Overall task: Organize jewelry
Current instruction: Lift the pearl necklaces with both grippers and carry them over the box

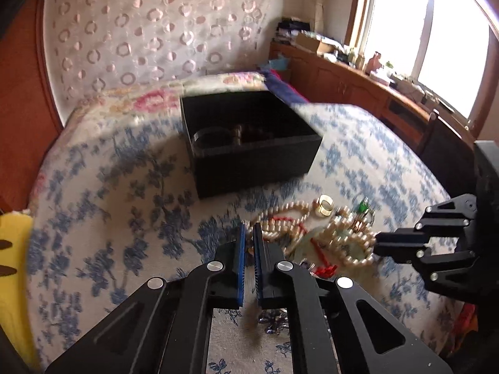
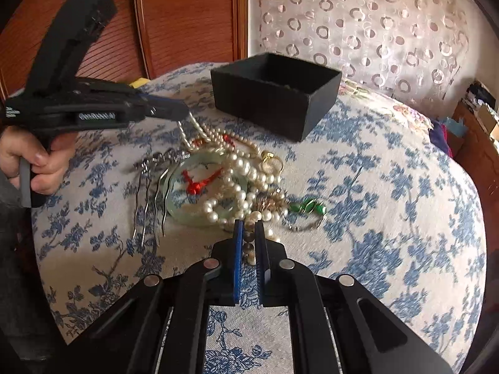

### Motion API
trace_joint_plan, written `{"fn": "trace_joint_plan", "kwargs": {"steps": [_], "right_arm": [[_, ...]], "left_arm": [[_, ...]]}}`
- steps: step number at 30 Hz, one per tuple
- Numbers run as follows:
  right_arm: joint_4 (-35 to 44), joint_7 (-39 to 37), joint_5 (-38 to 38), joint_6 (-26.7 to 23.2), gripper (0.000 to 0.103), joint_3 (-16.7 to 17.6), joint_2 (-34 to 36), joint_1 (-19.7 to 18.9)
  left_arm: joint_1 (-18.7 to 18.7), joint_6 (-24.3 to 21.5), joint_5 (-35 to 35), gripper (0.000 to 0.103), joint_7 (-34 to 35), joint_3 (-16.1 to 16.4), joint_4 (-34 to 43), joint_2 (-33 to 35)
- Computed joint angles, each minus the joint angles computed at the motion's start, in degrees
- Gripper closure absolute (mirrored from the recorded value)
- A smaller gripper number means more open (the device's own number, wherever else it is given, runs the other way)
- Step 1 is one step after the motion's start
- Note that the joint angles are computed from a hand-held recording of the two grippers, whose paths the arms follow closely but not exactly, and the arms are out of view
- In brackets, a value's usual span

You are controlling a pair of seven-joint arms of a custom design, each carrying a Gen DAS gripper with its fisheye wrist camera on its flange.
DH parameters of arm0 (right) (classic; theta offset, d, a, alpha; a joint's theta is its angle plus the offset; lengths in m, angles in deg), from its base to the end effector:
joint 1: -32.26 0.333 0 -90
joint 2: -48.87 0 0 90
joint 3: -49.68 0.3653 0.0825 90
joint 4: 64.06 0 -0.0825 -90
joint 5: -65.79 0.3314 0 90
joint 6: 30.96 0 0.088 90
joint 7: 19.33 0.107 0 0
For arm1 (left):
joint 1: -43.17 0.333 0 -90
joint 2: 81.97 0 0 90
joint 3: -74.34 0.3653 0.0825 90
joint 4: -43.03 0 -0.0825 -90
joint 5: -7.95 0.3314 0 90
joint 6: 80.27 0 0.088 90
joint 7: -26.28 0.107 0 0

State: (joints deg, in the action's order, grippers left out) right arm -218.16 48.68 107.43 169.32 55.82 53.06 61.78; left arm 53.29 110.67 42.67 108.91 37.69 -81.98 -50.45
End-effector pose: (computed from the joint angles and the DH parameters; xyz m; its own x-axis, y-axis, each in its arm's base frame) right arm 0.3855 0.1781 0.3816 0.2338 -0.9721 -0.0176 -0.7584 -0.1709 -0.6290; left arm 0.5217 -0.2741 0.3572 -0.7280 -0.6802 0.0859 -0.5320 0.4815 -0.6965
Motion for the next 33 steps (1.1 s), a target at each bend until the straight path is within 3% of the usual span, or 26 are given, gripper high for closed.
{"fn": "trace_joint_plan", "kwargs": {"steps": [3,8,13,22,28,33], "right_arm": [[0.4,-2.5,3.0,0.8,0.094,-0.1,-1.7,0.6],[1.6,-8.8,9.4,2.1,0.095,2.3,-5.2,-0.6],[1.6,-8.6,8.0,2.6,0.094,4.1,-8.2,-3.4],[5.7,-16.3,13.9,2.3,0.095,9.9,-11.2,-9.0],[6.9,-15.1,11.4,1.9,0.095,9.6,-12.6,-9.9],[9.7,-19.9,15.1,1.4,0.095,13.6,-12.9,-13.8]], "left_arm": [[1.7,2.5,1.1,0.099,-1.0,-1.4,-1.3,-2.1],[1.3,6.3,4.0,0.099,-4.6,-0.1,-2.0,-5.7],[2.5,7.9,8.1,0.099,-9.0,-0.5,-1.1,-7.5],[-1.7,10.6,11.9,0.099,-15.2,4.9,1.2,-10.7],[-4.3,11.2,15.1,0.099,-19.5,8.2,3.5,-11.7],[-5.6,11.5,18.8,0.099,-23.8,10.1,5.8,-12.0]]}}
